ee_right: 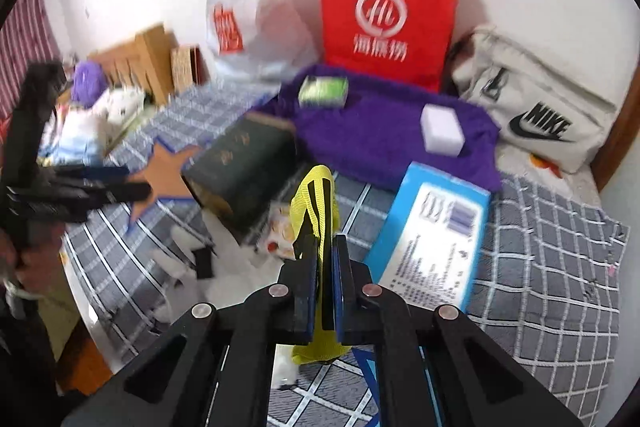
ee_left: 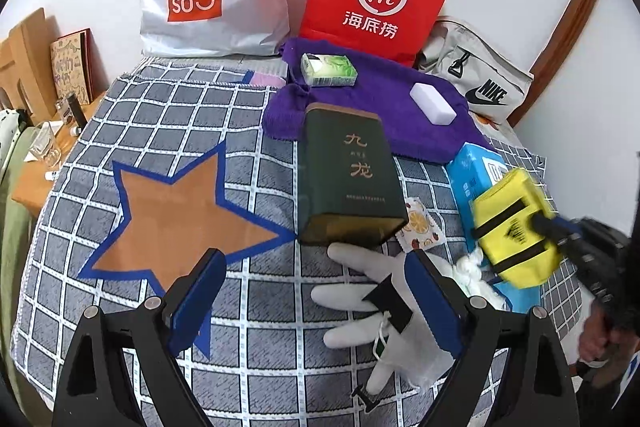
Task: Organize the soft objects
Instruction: 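Grasp the yellow Adidas pouch with the right tool and lift it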
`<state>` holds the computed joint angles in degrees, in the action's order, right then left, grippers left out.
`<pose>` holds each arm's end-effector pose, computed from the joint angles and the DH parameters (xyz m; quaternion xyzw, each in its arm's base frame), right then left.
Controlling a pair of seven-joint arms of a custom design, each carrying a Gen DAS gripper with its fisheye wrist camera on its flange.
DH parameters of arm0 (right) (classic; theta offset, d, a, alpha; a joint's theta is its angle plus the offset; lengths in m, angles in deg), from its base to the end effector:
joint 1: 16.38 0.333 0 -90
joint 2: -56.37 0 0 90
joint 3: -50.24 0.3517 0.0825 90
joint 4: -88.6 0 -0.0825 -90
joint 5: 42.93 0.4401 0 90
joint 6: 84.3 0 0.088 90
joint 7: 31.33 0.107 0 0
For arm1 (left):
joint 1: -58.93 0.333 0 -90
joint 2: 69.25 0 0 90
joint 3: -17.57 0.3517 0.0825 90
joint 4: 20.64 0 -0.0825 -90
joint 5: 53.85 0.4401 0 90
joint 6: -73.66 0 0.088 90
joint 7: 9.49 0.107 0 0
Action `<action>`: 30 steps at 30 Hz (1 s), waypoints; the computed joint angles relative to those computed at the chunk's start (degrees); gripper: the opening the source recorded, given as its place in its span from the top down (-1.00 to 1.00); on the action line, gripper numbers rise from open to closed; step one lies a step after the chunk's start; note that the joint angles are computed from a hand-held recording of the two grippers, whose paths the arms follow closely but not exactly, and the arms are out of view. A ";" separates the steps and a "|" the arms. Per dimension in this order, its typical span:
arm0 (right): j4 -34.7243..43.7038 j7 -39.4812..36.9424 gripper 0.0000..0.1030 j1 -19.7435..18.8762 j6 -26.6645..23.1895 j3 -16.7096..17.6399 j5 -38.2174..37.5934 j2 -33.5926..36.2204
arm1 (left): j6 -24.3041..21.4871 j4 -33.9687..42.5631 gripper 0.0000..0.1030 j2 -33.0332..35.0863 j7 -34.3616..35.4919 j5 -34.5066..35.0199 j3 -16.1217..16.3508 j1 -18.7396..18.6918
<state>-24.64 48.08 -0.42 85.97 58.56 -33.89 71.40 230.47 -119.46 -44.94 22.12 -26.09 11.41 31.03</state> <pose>0.6487 0.2733 0.4235 -0.7881 0.4979 -0.1760 0.3161 0.6284 -0.4340 0.4065 -0.6901 0.6510 -0.2884 0.1292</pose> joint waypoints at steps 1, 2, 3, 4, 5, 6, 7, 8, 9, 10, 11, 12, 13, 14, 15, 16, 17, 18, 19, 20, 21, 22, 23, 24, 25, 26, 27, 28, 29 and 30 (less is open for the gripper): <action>-1.33 0.78 0.87 0.36 1.11 -0.46 -0.24 -1.25 | -0.16 -0.23 -0.75 -0.13 -0.11 -0.05 -0.03 -0.08; -2.78 1.30 0.87 0.35 2.23 -0.55 -0.01 -2.55 | -0.26 -0.54 -0.75 -0.28 -0.44 0.08 0.04 -0.26; -3.81 1.60 0.87 0.25 2.95 -0.52 0.27 -3.46 | -0.46 -0.81 -0.75 -0.37 -0.73 0.22 0.04 -0.46; -5.17 1.76 0.87 0.01 3.66 -0.38 0.79 -4.63 | -0.61 -0.95 -0.75 -0.35 -0.78 0.25 -0.12 -0.56; -6.65 1.77 0.86 -0.33 4.18 -0.10 1.65 -5.85 | -0.85 -1.00 -0.75 -0.23 -0.83 0.31 -0.25 -0.73; -8.06 0.67 0.86 -1.16 4.40 0.82 3.59 -6.98 | -1.36 -0.83 -0.75 0.00 -0.70 0.32 -0.44 -0.90; -9.41 -1.59 0.86 -2.20 4.21 2.13 6.54 -8.07 | -1.78 -0.62 -0.75 0.32 -0.37 0.35 -0.67 -1.07; -10.39 -3.11 0.86 -2.45 4.01 2.53 8.55 -8.73 | -2.08 -0.47 -0.75 0.61 -0.05 0.38 -0.91 -1.28; -11.18 -3.84 0.86 -2.25 3.74 2.35 9.67 -9.23 | -2.29 -0.34 -0.75 0.82 0.26 0.26 -1.10 -1.38; -12.37 -6.02 0.86 -2.60 3.07 2.83 12.79 -9.97 | -2.41 -0.02 -0.75 1.30 0.95 0.03 -1.53 -1.52; -12.88 -8.63 0.86 -2.78 2.51 3.11 16.20 -10.18 | -2.50 0.26 -0.75 1.64 1.54 -0.10 -1.75 -1.71; -13.51 -11.81 0.86 -3.01 1.71 3.42 20.25 -10.51 | -2.82 0.64 -0.75 1.97 1.76 -0.04 -1.74 -2.11; -14.11 -14.07 0.86 -2.87 1.33 3.33 23.19 -10.78 | -3.06 0.79 -0.75 2.11 1.82 0.01 -1.64 -2.44; -14.82 -16.27 0.86 -2.72 1.04 3.15 26.23 -11.08 | -3.39 1.18 -0.75 2.40 1.89 0.11 -1.60 -2.83; -15.41 -17.24 0.86 -2.27 0.98 2.63 27.74 -11.30 | -3.44 1.40 -0.75 2.55 2.05 0.11 -1.61 -3.02; -16.10 -17.57 0.86 -1.80 1.13 1.95 28.62 -11.46 | -3.38 1.62 -0.75 2.71 2.23 0.16 -1.60 -3.22; -16.65 -18.06 0.86 -1.52 1.23 1.39 29.82 -11.50 | -3.39 2.03 -0.75 2.93 2.44 0.44 -1.54 -3.56; -16.94 -18.47 0.86 -1.43 0.87 0.88 31.07 -11.39 | -3.38 2.32 -0.75 3.09 2.68 0.71 -1.46 -3.84; -16.80 -19.23 0.86 -1.55 -0.03 0.48 32.68 -11.08 | -3.20 2.62 -0.75 3.26 3.08 0.96 -1.45 -4.06; -16.73 -20.02 0.86 -1.63 -0.69 0.26 34.24 -10.84 | -3.04 3.10 -0.75 3.61 3.62 1.08 -1.53 -4.23; -16.53 -20.95 0.84 -1.89 -1.42 0.10 36.34 -10.35 | -3.05 3.68 -0.75 4.04 4.25 0.92 -1.69 -4.30; -16.43 -21.46 0.81 -1.99 -1.71 -0.06 37.37 -9.97 | -3.09 4.43 -0.75 4.63 5.21 0.61 -1.98 -4.31; -16.38 -21.00 0.78 -1.94 -1.76 -0.39 36.95 -9.43 | -3.59 5.81 -0.75 5.69 6.68 0.30 -2.34 -4.43; -16.52 -19.29 0.76 -1.67 -1.40 -0.88 34.92 -9.07 | -4.60 7.14 -0.75 6.59 7.65 0.10 -2.33 -4.81; -16.97 -15.97 0.74 -1.08 -0.36 -1.75 30.84 -8.71 | -5.54 8.24 -0.75 7.32 8.34 -0.06 -2.21 -5.19; -17.23 -14.61 0.68 -1.10 0.16 -1.94 28.88 -8.61 | -7.06 10.10 -0.75 8.60 9.47 -0.08 -2.17 -5.72; -17.46 -13.77 0.51 -1.29 0.49 -1.96 27.39 -8.54 | -7.53 10.94 -0.75 9.21 10.16 -0.21 -2.11 -5.99; -17.78 -13.57 0.37 -1.64 0.69 -1.83 26.43 -8.62 | -8.15 12.04 -0.75 10.04 11.19 -0.49 -2.22 -6.16; -18.11 -13.71 0.01 -1.97 1.18 -1.50 26.15 -8.75 | -9.09 13.36 -0.75 11.01 12.39 -1.00 -2.44 -6.28; -18.58 -14.46 -0.22 -2.30 2.32 -0.98 26.52 -8.93 | -9.96 14.60 -0.75 11.93 13.59 -1.62 -2.69 -6.35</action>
<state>-43.22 33.63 -2.72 88.28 57.59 -7.37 62.47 220.52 -104.86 -33.01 35.71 -27.71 8.72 24.68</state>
